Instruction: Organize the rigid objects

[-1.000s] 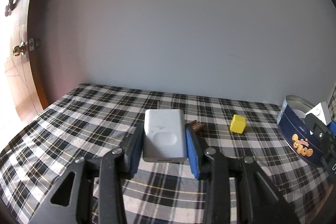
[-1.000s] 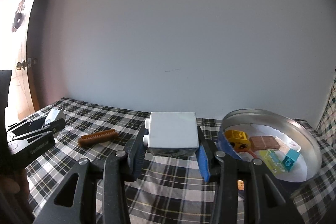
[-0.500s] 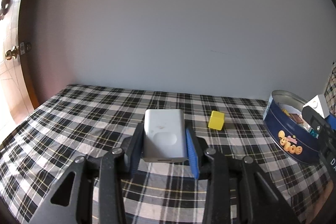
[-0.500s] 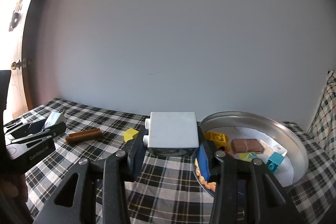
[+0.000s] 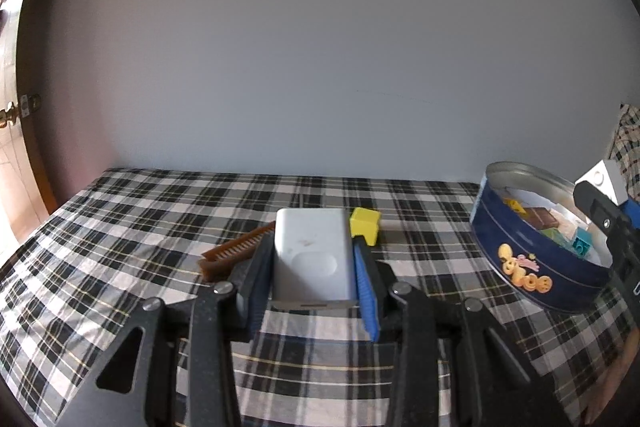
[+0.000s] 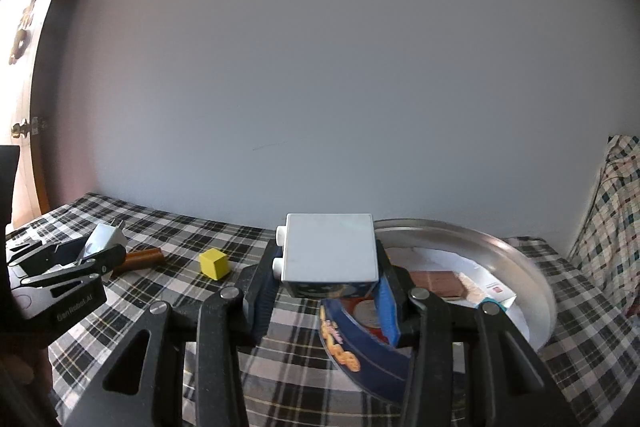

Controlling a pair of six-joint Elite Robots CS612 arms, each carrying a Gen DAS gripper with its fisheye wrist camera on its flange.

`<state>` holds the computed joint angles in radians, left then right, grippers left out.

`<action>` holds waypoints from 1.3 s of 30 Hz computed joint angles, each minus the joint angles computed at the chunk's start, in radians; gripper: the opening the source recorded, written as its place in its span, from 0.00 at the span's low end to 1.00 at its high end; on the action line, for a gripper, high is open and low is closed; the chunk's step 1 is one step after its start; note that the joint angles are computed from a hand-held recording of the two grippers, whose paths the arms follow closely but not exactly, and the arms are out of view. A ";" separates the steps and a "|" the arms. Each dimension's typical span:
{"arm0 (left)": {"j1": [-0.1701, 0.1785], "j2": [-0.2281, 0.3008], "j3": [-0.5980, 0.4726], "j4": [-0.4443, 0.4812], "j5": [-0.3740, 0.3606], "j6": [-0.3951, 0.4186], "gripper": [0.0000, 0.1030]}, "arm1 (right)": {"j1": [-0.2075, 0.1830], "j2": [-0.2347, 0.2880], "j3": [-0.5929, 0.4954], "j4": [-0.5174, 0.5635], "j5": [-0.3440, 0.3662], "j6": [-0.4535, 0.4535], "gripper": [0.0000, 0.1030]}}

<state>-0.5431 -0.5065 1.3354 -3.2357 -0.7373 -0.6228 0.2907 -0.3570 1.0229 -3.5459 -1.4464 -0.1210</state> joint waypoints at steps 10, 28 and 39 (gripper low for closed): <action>-0.014 0.029 -0.064 0.007 -0.022 0.040 0.36 | -0.022 -0.003 0.006 -0.026 -0.025 0.002 0.44; -0.035 0.089 -0.192 0.020 -0.077 0.114 0.36 | -0.056 0.003 -0.009 -0.035 -0.066 0.015 0.44; -0.046 0.125 -0.268 0.027 -0.104 0.150 0.36 | -0.076 0.010 -0.027 -0.033 -0.104 0.030 0.44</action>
